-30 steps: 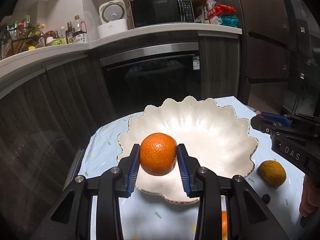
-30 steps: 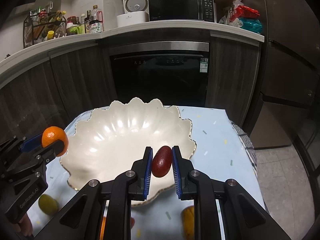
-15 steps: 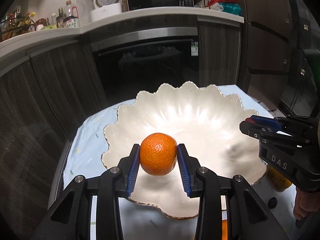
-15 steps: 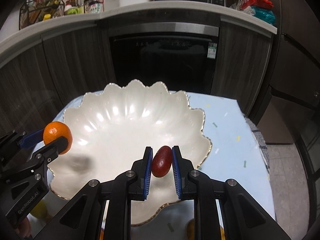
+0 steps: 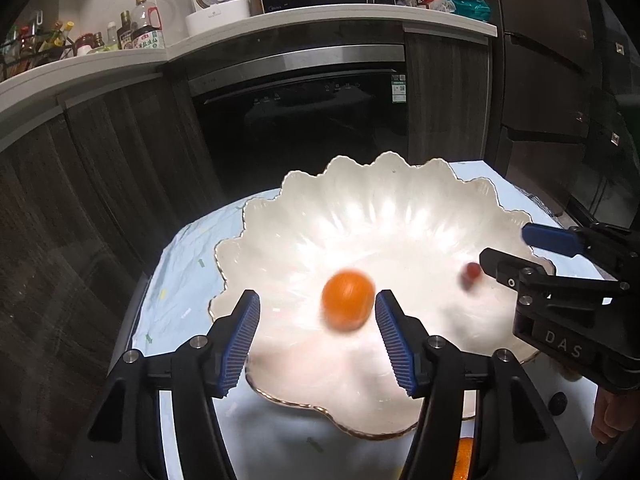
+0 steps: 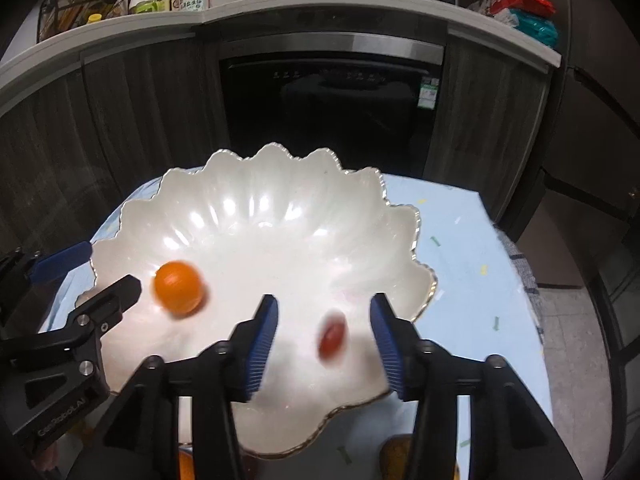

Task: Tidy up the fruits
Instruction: 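Open both tools to drop the orange and the date into the bowl, then withdraw both tools from the bowl back toward the loose fruits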

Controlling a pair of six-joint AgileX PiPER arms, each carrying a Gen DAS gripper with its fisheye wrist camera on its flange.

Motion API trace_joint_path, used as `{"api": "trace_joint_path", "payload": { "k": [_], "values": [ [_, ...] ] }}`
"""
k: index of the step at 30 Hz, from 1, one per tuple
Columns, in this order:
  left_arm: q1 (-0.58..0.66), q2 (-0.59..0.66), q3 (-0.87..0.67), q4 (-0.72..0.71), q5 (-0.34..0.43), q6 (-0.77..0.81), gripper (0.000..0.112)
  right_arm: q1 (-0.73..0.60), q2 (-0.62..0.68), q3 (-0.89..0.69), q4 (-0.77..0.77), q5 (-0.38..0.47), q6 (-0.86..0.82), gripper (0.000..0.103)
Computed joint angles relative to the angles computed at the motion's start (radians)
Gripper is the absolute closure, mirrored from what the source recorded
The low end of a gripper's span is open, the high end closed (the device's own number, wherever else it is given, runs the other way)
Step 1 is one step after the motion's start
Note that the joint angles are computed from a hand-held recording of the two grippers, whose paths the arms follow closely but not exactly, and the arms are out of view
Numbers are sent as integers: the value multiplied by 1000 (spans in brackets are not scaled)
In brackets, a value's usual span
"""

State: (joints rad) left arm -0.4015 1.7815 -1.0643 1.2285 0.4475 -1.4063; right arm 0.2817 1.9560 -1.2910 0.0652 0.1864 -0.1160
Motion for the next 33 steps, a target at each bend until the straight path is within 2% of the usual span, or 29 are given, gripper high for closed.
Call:
{"api": "trace_joint_path", "payload": {
  "k": [3,5,13,33],
  "values": [
    [-10,-9,7,29,25,-32,47,2,-19,19,-107,-23,121,30],
    [-13,-18,14,40,34,-45,42,6,-33,34,-215,-40,228,25],
    [-33,-65,45,64,76,-86,27,11,-75,62,-280,-45,297,23],
    [-120,-221,153,70,180,-131,25,30,-241,209,-537,-79,570,23]
  ]
}}
